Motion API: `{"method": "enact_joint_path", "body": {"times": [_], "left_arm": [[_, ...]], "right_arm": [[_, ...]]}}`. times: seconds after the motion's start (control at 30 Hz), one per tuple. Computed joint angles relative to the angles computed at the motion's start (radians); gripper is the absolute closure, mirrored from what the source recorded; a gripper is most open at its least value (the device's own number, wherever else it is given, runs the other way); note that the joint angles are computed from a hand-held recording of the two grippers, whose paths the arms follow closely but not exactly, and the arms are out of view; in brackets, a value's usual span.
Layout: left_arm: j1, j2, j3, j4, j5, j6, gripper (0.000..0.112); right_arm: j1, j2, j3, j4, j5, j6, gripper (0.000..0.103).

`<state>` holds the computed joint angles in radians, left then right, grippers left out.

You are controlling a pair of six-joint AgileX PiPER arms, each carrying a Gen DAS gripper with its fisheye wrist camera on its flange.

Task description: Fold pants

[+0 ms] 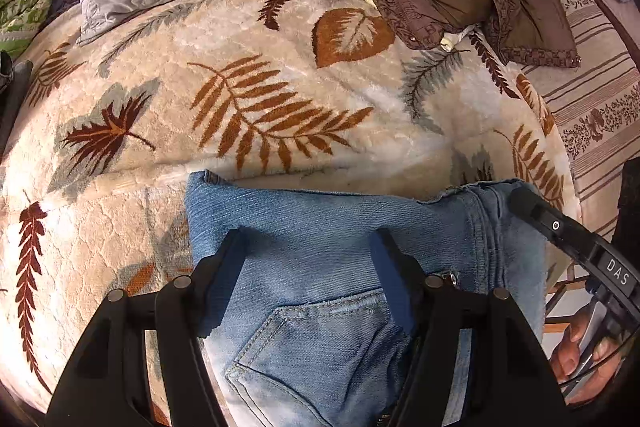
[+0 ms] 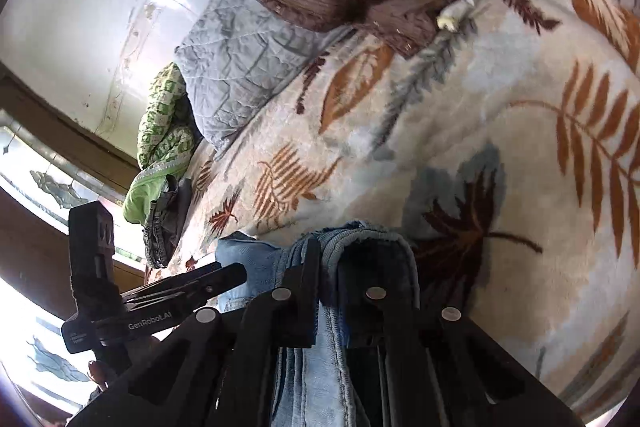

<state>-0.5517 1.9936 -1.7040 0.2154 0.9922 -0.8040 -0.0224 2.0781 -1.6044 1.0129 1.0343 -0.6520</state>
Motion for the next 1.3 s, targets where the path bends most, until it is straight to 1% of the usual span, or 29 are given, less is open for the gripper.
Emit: {"method": "enact_joint_path", "body": {"times": [0.03, 0.07, 0.1, 0.17, 0.23, 0.27, 0.33, 0.37, 0.5, 0.57, 0.63, 0.67, 0.73, 0.77, 0.83, 0.87, 0.9, 0.93, 0.97, 1.03, 1.1, 1.13, 1.17, 1.23, 1.27, 1.3], "left_arm": [[-0.001, 0.013, -0.011, 0.006, 0.004, 0.004, 0.048], [-0.001, 0.025, -0.023, 0.009, 0.009, 0.006, 0.048], [-0.003, 0.032, -0.028, 0.013, 0.007, 0.005, 0.048], [-0.012, 0.041, -0.034, 0.037, 0.008, -0.006, 0.048], [-0.021, 0.045, -0.037, 0.057, 0.010, -0.011, 0.048], [-0.023, 0.045, -0.037, 0.062, 0.011, -0.011, 0.048], [-0.020, 0.043, -0.037, 0.054, 0.013, -0.009, 0.048], [-0.018, 0.038, -0.033, 0.047, 0.011, -0.009, 0.048], [-0.005, -0.008, 0.005, 0.001, 0.020, 0.012, 0.048], [0.012, -0.098, 0.118, -0.039, -0.037, 0.018, 0.048], [0.037, -0.199, 0.258, -0.112, -0.091, 0.048, 0.048], [0.060, -0.257, 0.347, -0.184, -0.138, 0.084, 0.048], [0.101, -0.361, 0.521, -0.348, -0.231, 0.157, 0.048], [0.117, -0.399, 0.595, -0.433, -0.270, 0.200, 0.047], [0.125, -0.430, 0.688, -0.567, -0.310, 0.277, 0.047], [0.115, -0.427, 0.705, -0.595, -0.316, 0.288, 0.047], [0.096, -0.415, 0.700, -0.584, -0.309, 0.274, 0.047], [0.071, -0.410, 0.686, -0.545, -0.300, 0.230, 0.047], [0.045, -0.415, 0.678, -0.504, -0.297, 0.182, 0.047], [0.021, -0.428, 0.674, -0.508, -0.306, 0.180, 0.047], [0.007, -0.411, 0.659, -0.491, -0.302, 0.168, 0.047], [0.005, -0.394, 0.652, -0.489, -0.300, 0.171, 0.045], [0.003, -0.376, 0.647, -0.492, -0.299, 0.167, 0.044], [0.001, -0.358, 0.647, -0.505, -0.303, 0.163, 0.041], [-0.003, -0.359, 0.645, -0.495, -0.302, 0.149, 0.040], [-0.004, -0.365, 0.646, -0.492, -0.300, 0.146, 0.040]], "right_arm": [[0.008, -0.005, -0.002, -0.016, -0.024, -0.005, 0.097], [0.025, 0.008, -0.017, -0.072, -0.048, 0.031, 0.097], [0.046, 0.039, -0.054, -0.159, -0.054, 0.090, 0.097], [0.064, 0.083, -0.062, -0.225, -0.075, 0.125, 0.096], [0.053, 0.078, -0.023, -0.189, -0.108, 0.087, 0.089], [0.050, 0.075, -0.020, -0.191, -0.108, 0.097, 0.087], [0.042, 0.074, -0.024, -0.202, -0.102, 0.120, 0.077], [0.036, 0.070, -0.020, -0.202, -0.099, 0.129, 0.073], [0.012, 0.024, 0.013, -0.199, -0.069, 0.156, 0.073], [-0.011, -0.031, 0.066, -0.177, -0.047, 0.138, 0.072], [-0.049, -0.085, 0.129, -0.148, 0.003, 0.107, 0.068], [-0.074, -0.112, 0.171, -0.126, 0.031, 0.082, 0.065], [-0.123, -0.162, 0.262, -0.081, 0.078, 0.033, 0.051], [-0.141, -0.180, 0.303, -0.068, 0.098, 0.016, 0.049], [-0.157, -0.202, 0.371, -0.059, 0.122, -0.010, 0.049], [-0.155, -0.206, 0.397, -0.050, 0.129, -0.024, 0.049], [-0.148, -0.208, 0.418, -0.039, 0.131, -0.047, 0.049], [-0.133, -0.220, 0.439, -0.039, 0.115, -0.071, 0.064], [-0.116, -0.243, 0.454, -0.042, 0.091, -0.097, 0.081], [-0.110, -0.317, 0.481, -0.024, 0.077, -0.159, 0.088], [-0.146, -0.389, 0.513, 0.035, 0.091, -0.245, 0.089], [-0.152, -0.407, 0.522, 0.029, 0.083, -0.252, 0.089], [-0.139, -0.409, 0.526, -0.013, 0.055, -0.235, 0.089], [-0.095, -0.366, 0.537, -0.120, -0.020, -0.181, 0.089], [-0.096, -0.328, 0.539, -0.128, -0.018, -0.171, 0.088], [-0.119, -0.312, 0.545, -0.096, -0.002, -0.166, 0.084]]}}
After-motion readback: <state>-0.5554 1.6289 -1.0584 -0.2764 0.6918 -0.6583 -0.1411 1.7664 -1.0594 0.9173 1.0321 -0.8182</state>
